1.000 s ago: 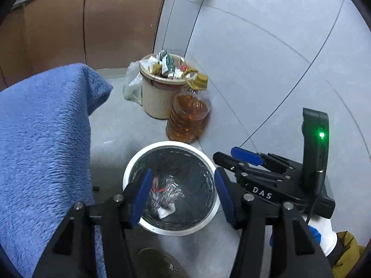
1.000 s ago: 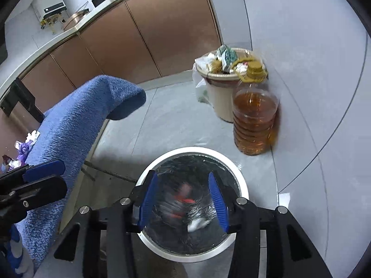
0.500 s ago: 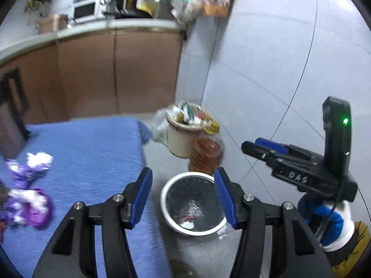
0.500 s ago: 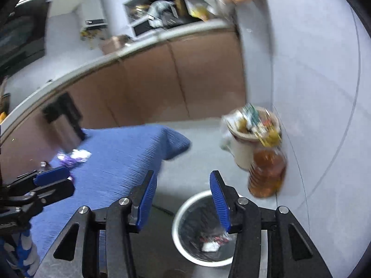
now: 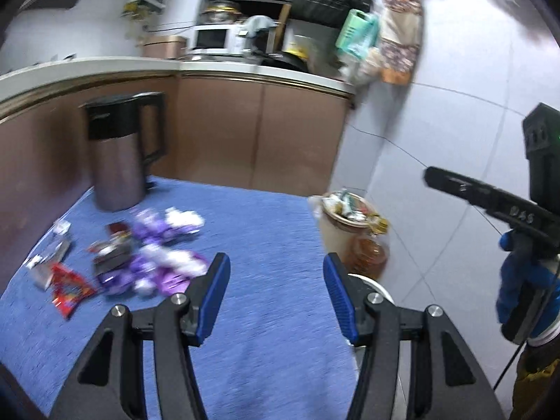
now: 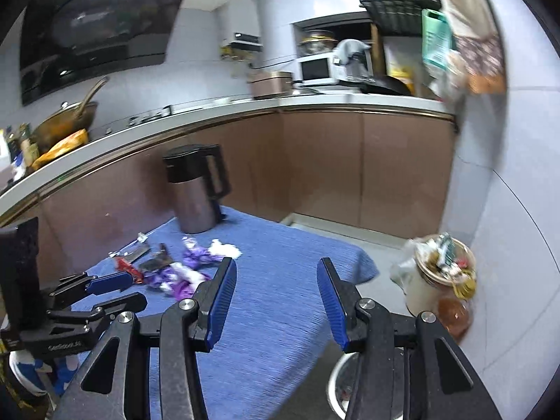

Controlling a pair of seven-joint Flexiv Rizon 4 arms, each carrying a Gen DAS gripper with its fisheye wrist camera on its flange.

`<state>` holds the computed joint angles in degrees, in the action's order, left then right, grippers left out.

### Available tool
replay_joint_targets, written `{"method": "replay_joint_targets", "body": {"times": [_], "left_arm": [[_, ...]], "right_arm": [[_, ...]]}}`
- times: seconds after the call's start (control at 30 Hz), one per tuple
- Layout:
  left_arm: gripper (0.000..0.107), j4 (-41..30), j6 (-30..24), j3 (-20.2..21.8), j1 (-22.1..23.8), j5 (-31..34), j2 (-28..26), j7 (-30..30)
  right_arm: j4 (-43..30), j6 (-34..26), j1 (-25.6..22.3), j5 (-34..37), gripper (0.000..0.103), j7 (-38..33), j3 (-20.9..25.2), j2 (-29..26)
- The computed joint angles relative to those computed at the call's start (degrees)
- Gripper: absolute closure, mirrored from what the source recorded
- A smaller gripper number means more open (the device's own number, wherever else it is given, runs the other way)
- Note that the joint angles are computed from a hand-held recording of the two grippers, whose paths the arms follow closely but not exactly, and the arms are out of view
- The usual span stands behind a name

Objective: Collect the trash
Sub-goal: 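Return both tools to the table above the remaining wrappers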

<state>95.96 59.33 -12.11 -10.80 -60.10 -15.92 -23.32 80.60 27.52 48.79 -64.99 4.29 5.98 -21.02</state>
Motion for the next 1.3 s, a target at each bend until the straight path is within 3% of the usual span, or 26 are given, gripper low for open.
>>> {"method": "replay_joint_targets", "body": {"times": [0.23, 0.5, 0.9, 1.3], "left_arm": [[0.053, -1.0, 1.7, 1.4, 4.2, -2.1, -2.2, -0.7], [0.053, -1.1, 7.2, 2.3, 8.1, -1.5, -5.0, -2.9], [0.049, -0.9, 15.8, 0.3, 11.5, 7.4, -8.7, -8.6], [0.049, -6.7, 14.1, 0.1, 13.4, 18.1, -14.6, -17.4]], "right_arm": [[-8.7, 3.7, 0.9, 3.4, 0.058, -7.3, -2.2, -6.7], [-14.3, 7.3, 2.1, 9.1, 0.058, -12.8, -5.0, -11.9], [-26.3, 6.8, 3.0, 20.6, 0.057, -23.2, -7.4, -21.6], [-43.5, 1.5, 1.9, 31.3, 0.057, -35.1, -8.2, -32.8]]}}
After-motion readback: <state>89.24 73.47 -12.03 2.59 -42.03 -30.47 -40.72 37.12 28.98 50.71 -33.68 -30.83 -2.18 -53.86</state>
